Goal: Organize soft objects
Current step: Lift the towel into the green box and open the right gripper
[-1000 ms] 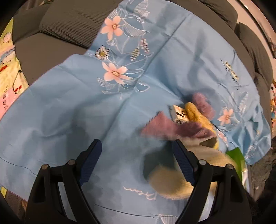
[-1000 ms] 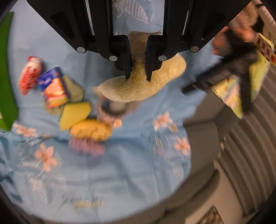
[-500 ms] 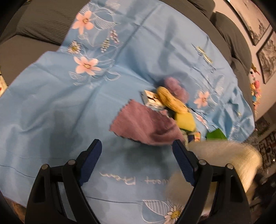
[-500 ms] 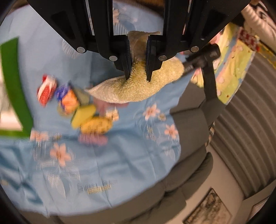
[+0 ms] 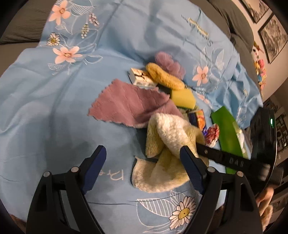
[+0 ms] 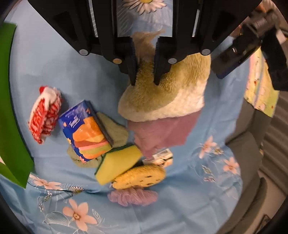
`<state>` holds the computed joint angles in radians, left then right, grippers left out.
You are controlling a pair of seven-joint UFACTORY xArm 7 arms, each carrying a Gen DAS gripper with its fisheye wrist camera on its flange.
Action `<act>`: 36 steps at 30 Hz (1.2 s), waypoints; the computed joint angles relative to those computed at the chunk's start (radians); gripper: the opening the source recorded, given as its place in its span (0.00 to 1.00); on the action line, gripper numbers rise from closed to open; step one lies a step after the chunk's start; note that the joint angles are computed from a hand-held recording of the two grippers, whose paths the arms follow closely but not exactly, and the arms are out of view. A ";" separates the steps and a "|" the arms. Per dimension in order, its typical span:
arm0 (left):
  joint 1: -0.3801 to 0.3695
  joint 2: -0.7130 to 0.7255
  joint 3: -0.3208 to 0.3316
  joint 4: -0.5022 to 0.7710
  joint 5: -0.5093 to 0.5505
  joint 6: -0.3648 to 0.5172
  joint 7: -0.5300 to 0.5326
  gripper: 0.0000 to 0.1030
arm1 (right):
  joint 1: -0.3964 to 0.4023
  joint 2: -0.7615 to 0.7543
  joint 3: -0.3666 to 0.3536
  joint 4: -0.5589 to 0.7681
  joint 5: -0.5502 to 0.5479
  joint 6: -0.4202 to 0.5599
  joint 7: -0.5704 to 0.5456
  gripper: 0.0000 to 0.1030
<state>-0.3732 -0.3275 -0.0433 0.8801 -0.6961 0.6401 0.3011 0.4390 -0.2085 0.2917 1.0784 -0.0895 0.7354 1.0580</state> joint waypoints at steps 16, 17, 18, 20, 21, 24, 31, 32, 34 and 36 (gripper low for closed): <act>-0.055 0.175 -0.094 0.106 -0.014 -0.014 0.014 0.46 | 0.039 -0.085 -0.108 -0.182 0.314 -0.237 -0.178 0.75; -0.060 0.180 -0.089 0.111 -0.055 0.000 0.036 0.42 | 0.054 -0.073 -0.119 -0.188 0.363 -0.250 -0.213 0.75; -0.060 0.183 -0.094 0.109 -0.061 -0.004 0.037 0.40 | 0.048 -0.067 -0.111 -0.193 0.370 -0.258 -0.218 0.75; -0.062 0.183 -0.110 0.100 -0.040 -0.043 0.039 0.32 | 0.025 -0.075 -0.079 -0.207 0.334 -0.280 -0.192 0.67; -0.067 0.182 -0.113 0.099 -0.047 -0.056 0.047 0.28 | 0.016 -0.082 -0.067 -0.211 0.315 -0.278 -0.177 0.56; -0.079 0.157 -0.122 0.089 -0.037 -0.092 0.056 0.24 | 0.019 -0.123 -0.067 -0.248 0.330 -0.332 -0.168 0.45; -0.146 0.092 -0.123 0.102 -0.023 -0.178 0.088 0.24 | -0.088 -0.303 0.011 -0.295 0.171 -0.345 -0.036 0.43; -0.155 0.090 -0.129 0.113 -0.007 -0.186 0.090 0.24 | -0.106 -0.339 0.021 -0.307 0.151 -0.340 -0.012 0.43; -0.174 0.084 -0.137 0.131 0.016 -0.197 0.091 0.24 | -0.129 -0.417 0.026 -0.345 0.134 -0.349 0.030 0.43; -0.199 0.100 -0.147 0.175 0.028 -0.195 0.090 0.24 | -0.155 -0.504 0.026 -0.386 0.118 -0.344 0.061 0.43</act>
